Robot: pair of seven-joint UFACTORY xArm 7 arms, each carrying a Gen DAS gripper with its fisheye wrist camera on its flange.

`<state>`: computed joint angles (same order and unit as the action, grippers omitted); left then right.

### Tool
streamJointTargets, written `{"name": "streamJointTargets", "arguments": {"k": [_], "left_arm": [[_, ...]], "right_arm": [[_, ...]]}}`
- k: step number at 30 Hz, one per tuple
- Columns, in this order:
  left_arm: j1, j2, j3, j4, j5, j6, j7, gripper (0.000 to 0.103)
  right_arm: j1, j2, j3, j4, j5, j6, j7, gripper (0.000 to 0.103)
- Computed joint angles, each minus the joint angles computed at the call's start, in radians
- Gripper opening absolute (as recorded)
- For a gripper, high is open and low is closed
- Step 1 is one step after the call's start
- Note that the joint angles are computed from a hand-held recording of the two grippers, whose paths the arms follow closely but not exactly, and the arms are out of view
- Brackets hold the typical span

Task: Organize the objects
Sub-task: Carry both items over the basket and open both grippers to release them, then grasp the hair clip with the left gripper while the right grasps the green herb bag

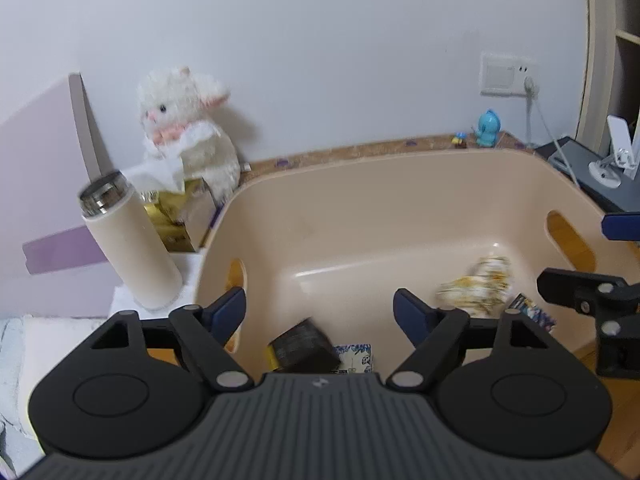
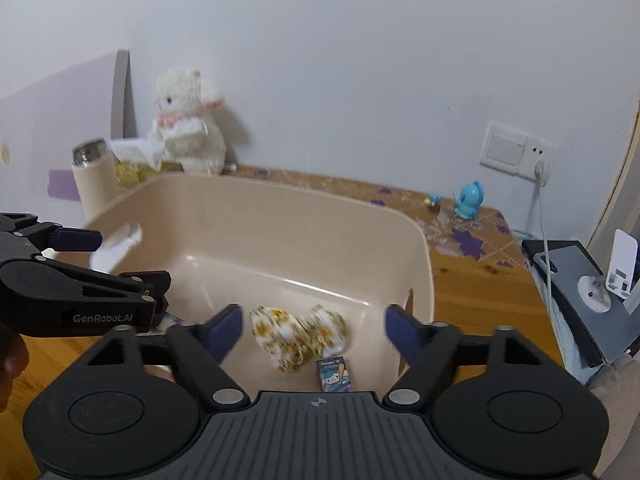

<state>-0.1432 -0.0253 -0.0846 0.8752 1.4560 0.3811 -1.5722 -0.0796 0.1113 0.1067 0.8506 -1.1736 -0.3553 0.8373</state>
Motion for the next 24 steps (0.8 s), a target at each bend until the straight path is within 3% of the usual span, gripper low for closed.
{"name": "streamJointTargets", "arguments": {"k": [1, 7, 15, 24], "left_arm": [[-0.003, -0.017, -0.003, -0.011, -0.011, 0.006, 0.013, 0.087], [0.007, -0.143, -0.03, -0.104, -0.023, 0.008, 0.011, 0.09], [0.046, -0.263, -0.081, -0.218, -0.109, 0.015, 0.063, 0.091], [0.094, -0.303, -0.108, -0.32, -0.182, -0.005, 0.102, 0.091]], "right_arm": [[-0.006, -0.016, -0.003, -0.012, -0.006, -0.015, 0.007, 0.096], [0.039, -0.132, -0.075, -0.117, 0.017, -0.062, -0.034, 0.103], [0.099, -0.225, -0.163, -0.211, -0.074, -0.07, 0.007, 0.103], [0.11, -0.208, -0.179, -0.253, -0.142, -0.042, 0.07, 0.103]]}}
